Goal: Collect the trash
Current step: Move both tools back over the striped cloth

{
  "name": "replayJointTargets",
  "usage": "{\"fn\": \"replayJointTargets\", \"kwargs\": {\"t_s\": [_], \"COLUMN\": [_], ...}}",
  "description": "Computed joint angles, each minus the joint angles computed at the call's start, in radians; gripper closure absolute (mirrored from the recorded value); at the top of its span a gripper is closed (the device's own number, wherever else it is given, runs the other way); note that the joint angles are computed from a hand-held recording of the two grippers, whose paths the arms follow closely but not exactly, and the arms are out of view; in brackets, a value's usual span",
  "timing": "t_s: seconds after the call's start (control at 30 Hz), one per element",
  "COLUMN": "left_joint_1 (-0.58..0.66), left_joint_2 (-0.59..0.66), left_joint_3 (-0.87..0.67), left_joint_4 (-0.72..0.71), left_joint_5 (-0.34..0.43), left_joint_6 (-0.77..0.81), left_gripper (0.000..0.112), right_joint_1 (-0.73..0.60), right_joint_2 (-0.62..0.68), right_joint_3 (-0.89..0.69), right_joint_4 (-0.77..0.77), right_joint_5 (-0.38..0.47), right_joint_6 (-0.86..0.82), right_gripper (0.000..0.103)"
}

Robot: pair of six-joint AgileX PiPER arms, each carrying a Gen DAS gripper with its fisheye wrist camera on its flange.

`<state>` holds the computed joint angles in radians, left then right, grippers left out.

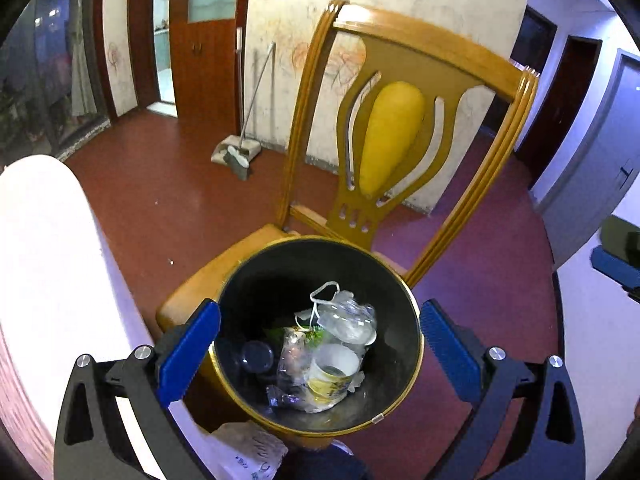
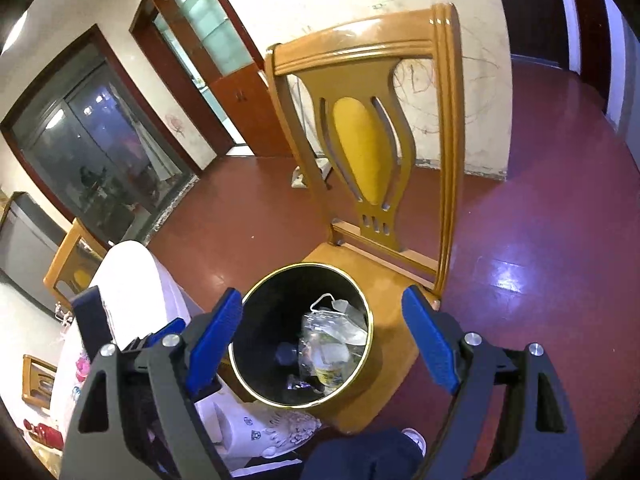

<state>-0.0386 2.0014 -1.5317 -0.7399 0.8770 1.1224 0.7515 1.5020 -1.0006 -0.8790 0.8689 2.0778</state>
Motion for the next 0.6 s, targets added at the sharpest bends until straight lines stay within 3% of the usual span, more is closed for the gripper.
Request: {"fn": "replayJointTargets", "kwargs": {"t_s": [0.13, 0.33, 0.43, 0.6], "left_joint_1": [0.049, 0.258, 0.386, 0.561], "left_joint_2": [-0.05, -0.155, -0.143, -0.082], "left_joint_3": [-0.028, -0.021, -0.08, -0.203], "left_joint_4": [-0.05, -0.114, -0.13, -0.12], "left_joint_5": [0.044, 0.063, 0.107, 0.191], "left_joint_6": [0.005, 0.111, 0.095, 0.008], "left_gripper": [0.015, 0.015, 0.015, 0.015], "right_joint_1": [0.022, 0.058, 0.056, 0.058], "right_joint_2": [0.029, 0.156, 0.274, 0.556], "right_joint_3": [-0.054, -0.236, -0.423, -0.91], "right_joint_4": [-0.021, -0.108, -0.083, 0.115], "right_joint_5": [0.011, -0.038, -0.087, -0.135], "right_joint_6": [-0.017, -0.109, -0.287, -0.784], "right_gripper": [0.021, 0.021, 0.02, 0.02]}}
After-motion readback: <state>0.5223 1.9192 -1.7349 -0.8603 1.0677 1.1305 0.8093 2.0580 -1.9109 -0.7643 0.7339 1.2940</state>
